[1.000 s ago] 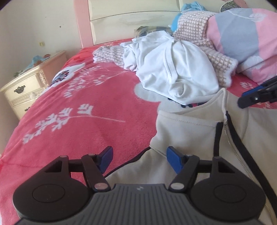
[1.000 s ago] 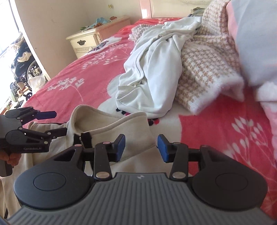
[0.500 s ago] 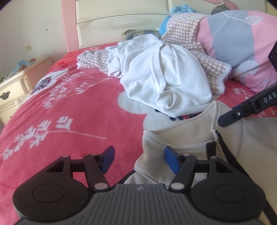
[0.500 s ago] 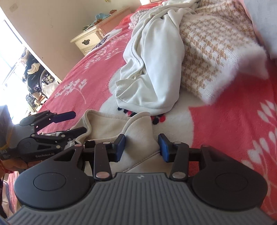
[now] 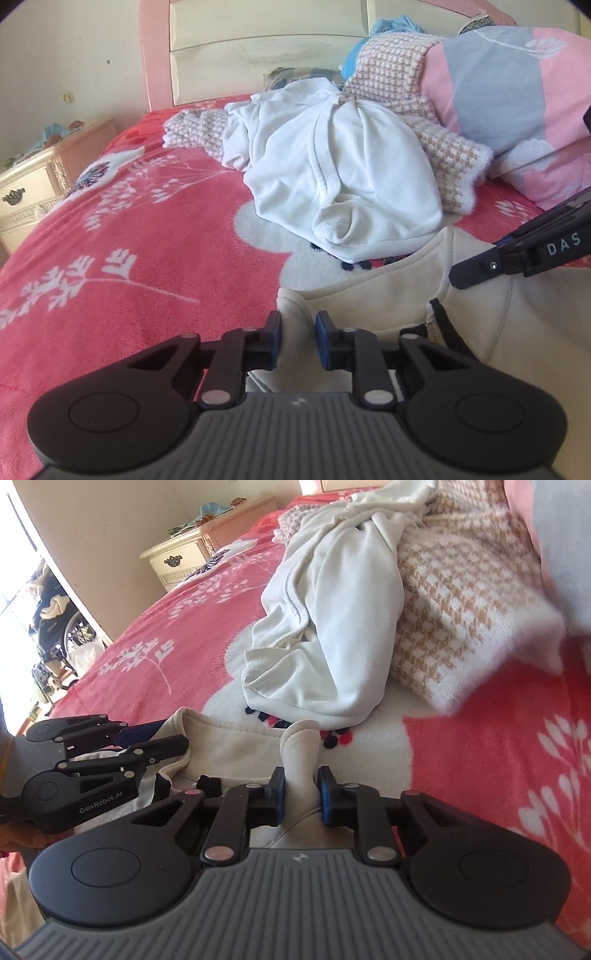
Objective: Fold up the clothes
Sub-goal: 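Close both grippers on the hoodie edge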
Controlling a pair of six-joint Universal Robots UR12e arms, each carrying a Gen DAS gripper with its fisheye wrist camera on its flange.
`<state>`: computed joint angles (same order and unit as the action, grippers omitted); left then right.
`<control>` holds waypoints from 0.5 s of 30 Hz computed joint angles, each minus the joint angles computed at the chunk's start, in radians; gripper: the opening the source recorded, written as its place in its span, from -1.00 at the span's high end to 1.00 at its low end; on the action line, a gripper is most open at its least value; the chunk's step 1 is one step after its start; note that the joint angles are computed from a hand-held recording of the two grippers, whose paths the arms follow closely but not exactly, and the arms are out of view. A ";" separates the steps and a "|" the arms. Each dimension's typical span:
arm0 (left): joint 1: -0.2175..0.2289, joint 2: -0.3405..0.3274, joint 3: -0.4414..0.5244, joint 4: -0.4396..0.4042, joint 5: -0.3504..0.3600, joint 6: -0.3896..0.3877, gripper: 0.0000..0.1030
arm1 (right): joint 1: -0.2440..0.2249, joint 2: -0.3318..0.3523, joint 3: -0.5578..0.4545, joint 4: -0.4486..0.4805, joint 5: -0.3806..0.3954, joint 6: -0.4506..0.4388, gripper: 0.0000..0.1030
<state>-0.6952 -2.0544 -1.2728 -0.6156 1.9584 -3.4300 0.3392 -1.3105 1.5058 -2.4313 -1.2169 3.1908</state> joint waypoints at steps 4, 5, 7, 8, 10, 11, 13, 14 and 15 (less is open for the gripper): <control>-0.004 0.008 -0.005 0.021 0.022 -0.054 0.78 | 0.010 -0.012 0.016 -0.046 -0.034 0.006 0.75; -0.006 0.010 -0.004 0.025 0.028 -0.056 0.78 | 0.011 -0.015 0.021 -0.059 -0.038 0.014 0.76; -0.011 0.013 -0.001 0.029 0.042 -0.055 0.79 | 0.013 -0.021 0.024 -0.072 -0.041 0.021 0.76; -0.013 0.015 0.000 0.034 0.044 -0.057 0.80 | 0.015 -0.023 0.023 -0.076 -0.043 0.022 0.77; -0.016 0.022 -0.003 0.047 0.048 -0.063 0.80 | 0.018 -0.028 0.023 -0.087 -0.048 0.026 0.77; -0.018 0.027 -0.005 0.054 0.051 -0.064 0.81 | 0.019 -0.032 0.024 -0.093 -0.046 0.027 0.77; -0.022 0.038 -0.011 0.070 0.054 -0.062 0.82 | 0.021 -0.041 0.028 -0.109 -0.042 0.031 0.77; -0.025 0.044 -0.014 0.077 0.053 -0.060 0.83 | 0.022 -0.047 0.032 -0.119 -0.040 0.033 0.77; -0.027 0.051 -0.019 0.085 0.051 -0.060 0.83 | 0.023 -0.053 0.035 -0.128 -0.038 0.036 0.77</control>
<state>-0.7222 -2.0033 -1.2920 -0.5309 2.0098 -3.4902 0.3624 -1.3631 1.5409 -2.5594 -1.2545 3.2266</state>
